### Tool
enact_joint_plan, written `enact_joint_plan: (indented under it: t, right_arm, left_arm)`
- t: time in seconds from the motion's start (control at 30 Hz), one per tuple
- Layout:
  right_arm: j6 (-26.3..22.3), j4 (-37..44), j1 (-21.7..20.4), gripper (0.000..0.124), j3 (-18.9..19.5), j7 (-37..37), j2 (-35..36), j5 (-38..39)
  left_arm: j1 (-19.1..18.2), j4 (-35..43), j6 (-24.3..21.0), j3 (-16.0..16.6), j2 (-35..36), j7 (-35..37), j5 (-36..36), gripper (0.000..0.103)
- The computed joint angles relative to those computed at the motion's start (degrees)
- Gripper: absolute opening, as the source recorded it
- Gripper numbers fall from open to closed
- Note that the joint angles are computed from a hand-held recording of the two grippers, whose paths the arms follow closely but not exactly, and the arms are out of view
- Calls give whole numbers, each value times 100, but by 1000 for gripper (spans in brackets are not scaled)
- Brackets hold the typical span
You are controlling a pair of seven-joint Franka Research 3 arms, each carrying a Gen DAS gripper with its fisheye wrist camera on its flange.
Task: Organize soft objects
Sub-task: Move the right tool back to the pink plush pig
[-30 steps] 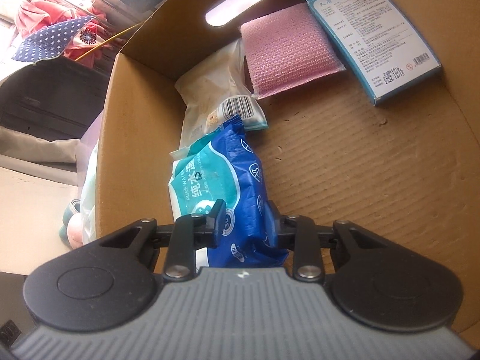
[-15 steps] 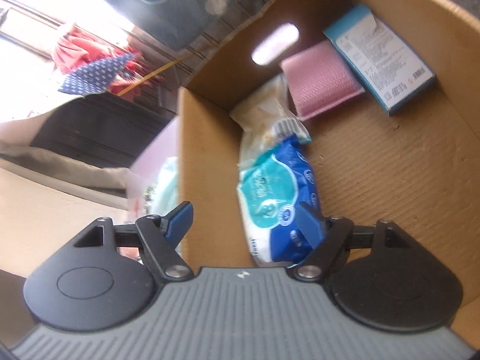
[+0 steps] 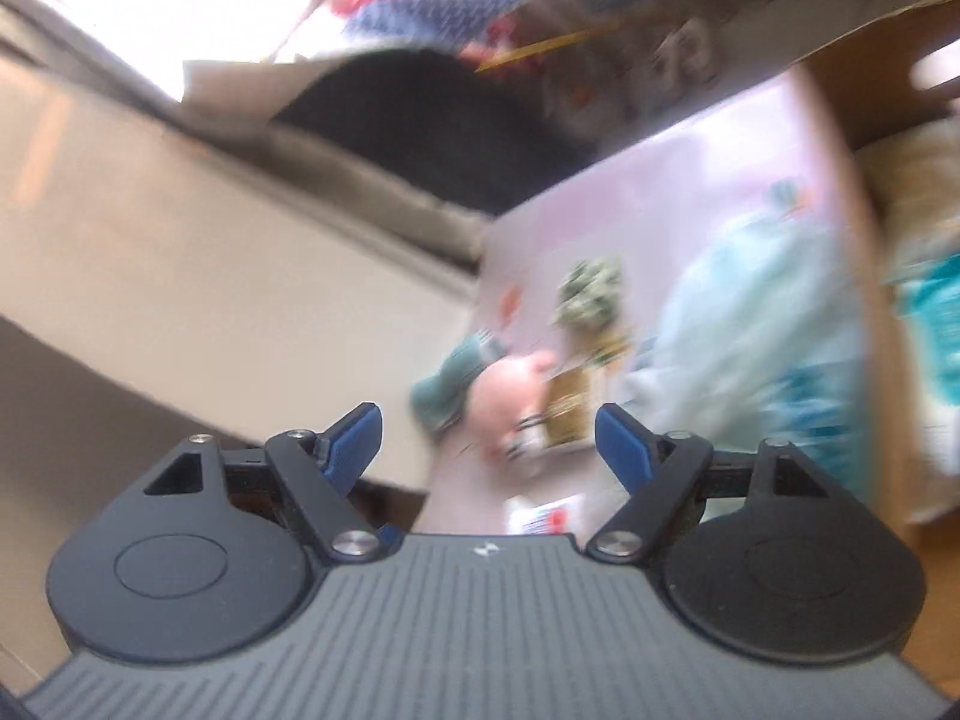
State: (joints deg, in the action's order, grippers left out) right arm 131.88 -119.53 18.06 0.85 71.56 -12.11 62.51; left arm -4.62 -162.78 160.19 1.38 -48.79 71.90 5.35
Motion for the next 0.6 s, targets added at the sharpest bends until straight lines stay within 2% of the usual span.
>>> enact_joint_plan:
  t: [0.17,0.4,0.6]
  right_arm:
    - [-325,1315,240,79,399,458,1443,-273]
    - [-445,3322,485,79,809,1565,3383,-1726]
    - [-581,4306,574,79,947,2116,4260,-2539]
  left_arm:
    - [30,381,378,182,824,159,-17,69]
    - [-248,1090,617,603,2044,742,-508,70]
    - [-582,1702,294,979,2812,1429,-1594,75]
